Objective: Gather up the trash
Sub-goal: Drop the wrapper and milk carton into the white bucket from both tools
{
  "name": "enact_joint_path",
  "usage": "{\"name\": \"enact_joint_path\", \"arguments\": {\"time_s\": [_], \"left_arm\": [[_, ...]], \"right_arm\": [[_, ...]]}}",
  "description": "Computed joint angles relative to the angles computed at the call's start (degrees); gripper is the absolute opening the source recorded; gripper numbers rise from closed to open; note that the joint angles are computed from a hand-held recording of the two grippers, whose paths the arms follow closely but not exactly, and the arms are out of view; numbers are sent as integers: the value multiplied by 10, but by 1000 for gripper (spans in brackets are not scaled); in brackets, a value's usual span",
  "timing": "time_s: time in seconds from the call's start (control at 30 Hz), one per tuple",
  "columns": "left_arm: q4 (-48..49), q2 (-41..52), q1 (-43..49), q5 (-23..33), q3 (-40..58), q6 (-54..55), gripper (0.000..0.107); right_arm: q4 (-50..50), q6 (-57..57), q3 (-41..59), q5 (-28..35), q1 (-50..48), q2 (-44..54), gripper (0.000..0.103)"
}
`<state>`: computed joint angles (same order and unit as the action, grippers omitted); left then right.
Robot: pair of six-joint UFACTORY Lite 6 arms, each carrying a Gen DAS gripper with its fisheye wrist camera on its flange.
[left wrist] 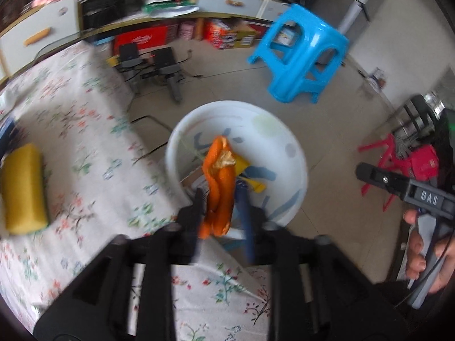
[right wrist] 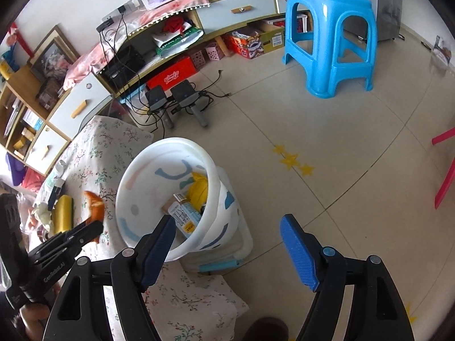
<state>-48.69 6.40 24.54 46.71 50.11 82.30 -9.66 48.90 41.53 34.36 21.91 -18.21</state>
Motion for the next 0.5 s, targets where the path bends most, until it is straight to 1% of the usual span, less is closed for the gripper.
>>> {"name": "enact_joint_path", "arguments": {"time_s": [0.03,0.07,0.2,0.3,0.37,0.5], "left_arm": [[-2,-14,-7,-20,-10,4,70],[-8,-34,-9,-41,-25,16,79],[16,-53,-2,-51,-27,10,82],[32,-72,17,-52,-32,15,89],[35,-88,47,-38,-36,37,96],[51,-89,97,-16,-24,53,98]], "right_arm": [[2,-3,0,0,0,0,78],[3,-4,1,1,1,0,78],[-23,21,8,8,22,7,79],[-35,38,14,12,38,14,79],[-39,44,19,14,48,19,79],[-67,80,36,25,82,36,79]]}}
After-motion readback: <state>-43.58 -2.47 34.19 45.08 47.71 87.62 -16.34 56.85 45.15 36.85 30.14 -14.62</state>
